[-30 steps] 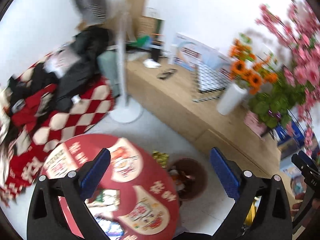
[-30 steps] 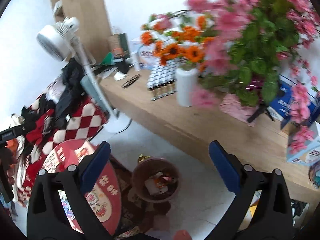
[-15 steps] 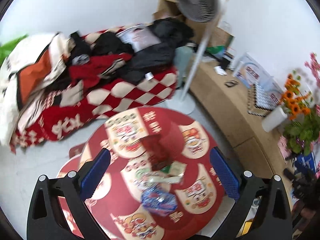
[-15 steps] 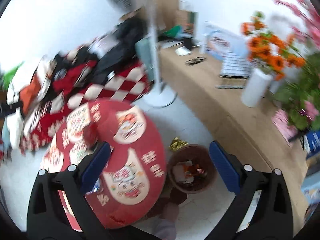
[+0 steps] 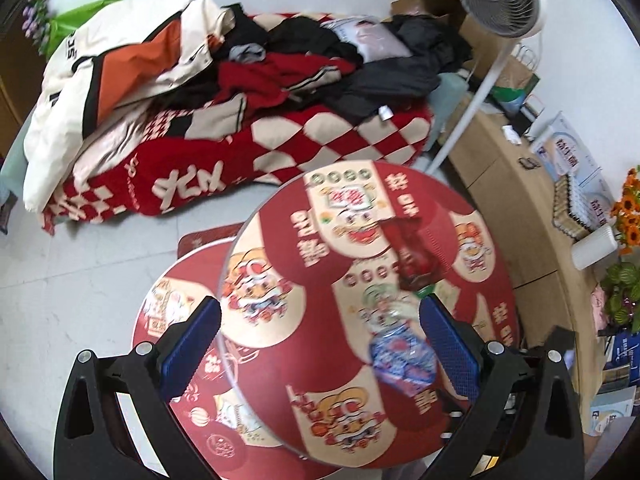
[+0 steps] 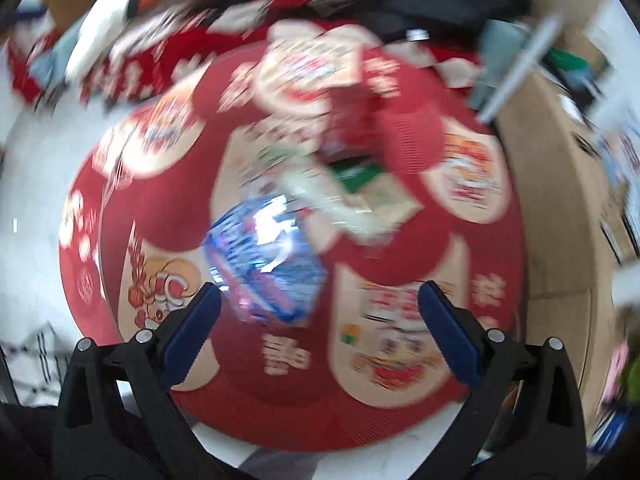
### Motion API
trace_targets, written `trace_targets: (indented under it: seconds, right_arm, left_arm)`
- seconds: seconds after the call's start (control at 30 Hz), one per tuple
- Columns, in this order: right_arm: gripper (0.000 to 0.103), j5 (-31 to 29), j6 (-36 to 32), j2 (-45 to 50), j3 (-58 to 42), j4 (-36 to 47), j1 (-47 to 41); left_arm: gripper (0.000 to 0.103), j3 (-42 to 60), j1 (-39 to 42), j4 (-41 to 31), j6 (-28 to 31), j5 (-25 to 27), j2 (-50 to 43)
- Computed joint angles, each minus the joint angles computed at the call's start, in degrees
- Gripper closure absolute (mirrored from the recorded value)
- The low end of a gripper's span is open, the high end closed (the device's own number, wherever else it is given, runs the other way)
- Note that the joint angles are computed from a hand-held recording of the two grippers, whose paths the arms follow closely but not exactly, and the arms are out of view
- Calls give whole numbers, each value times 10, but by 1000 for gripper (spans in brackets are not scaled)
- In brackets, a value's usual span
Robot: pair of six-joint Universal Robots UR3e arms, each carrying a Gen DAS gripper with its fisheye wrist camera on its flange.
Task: Collect trash
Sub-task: 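Lower the right tool onto the blue snack wrapper and close on it, then grasp the clear plastic bag with the left tool while the right tool carries the blue wrapper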
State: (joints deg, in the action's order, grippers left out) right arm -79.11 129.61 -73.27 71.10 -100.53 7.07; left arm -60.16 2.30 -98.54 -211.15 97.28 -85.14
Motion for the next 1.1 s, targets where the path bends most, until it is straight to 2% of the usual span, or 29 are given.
trace_targets:
  seconds: [0.17,0.27,0.37,0.43,0.5,0.53,0.57,0.63,0.73,0.93,1.1]
  right_arm:
    - [6,-68,25,45,47,-77,76]
    - [7,-113,16,59,69,-108,98]
    - [11,-120,9,59,83,-120,104]
    - [29,-116,3,63,70,-99,100]
    - [36,-114,4,62,67,-93,93]
    - [44,-110,6,62,63,-87,89]
    - [48,-103,9,60,57,-78,81]
    - [65,-85,10,53,49,-65,66]
    - [80,-57,1,37,45,-57,41]
    - [93,-9,18,39,-21,-7,-19]
    - [94,11,31,58,-85,44,-68]
  left_arm:
    - [6,-97,33,23,11,-7,59]
    - [6,-127,47,31,10,-13,79]
    - [6,-136,51,36,12,-13,83]
    - [6,-137,52,39,14,-13,83]
    - [6,-135,52,41,16,-15,78]
    - [6,-131,50,43,17,-14,73]
    - [6,-129,47,44,17,-13,69]
    - [6,-123,40,48,17,-12,58]
    - [6,-113,26,56,16,-11,39]
    - [6,-87,-11,76,8,-13,-15]
    - [6,-43,-43,87,2,-19,-74]
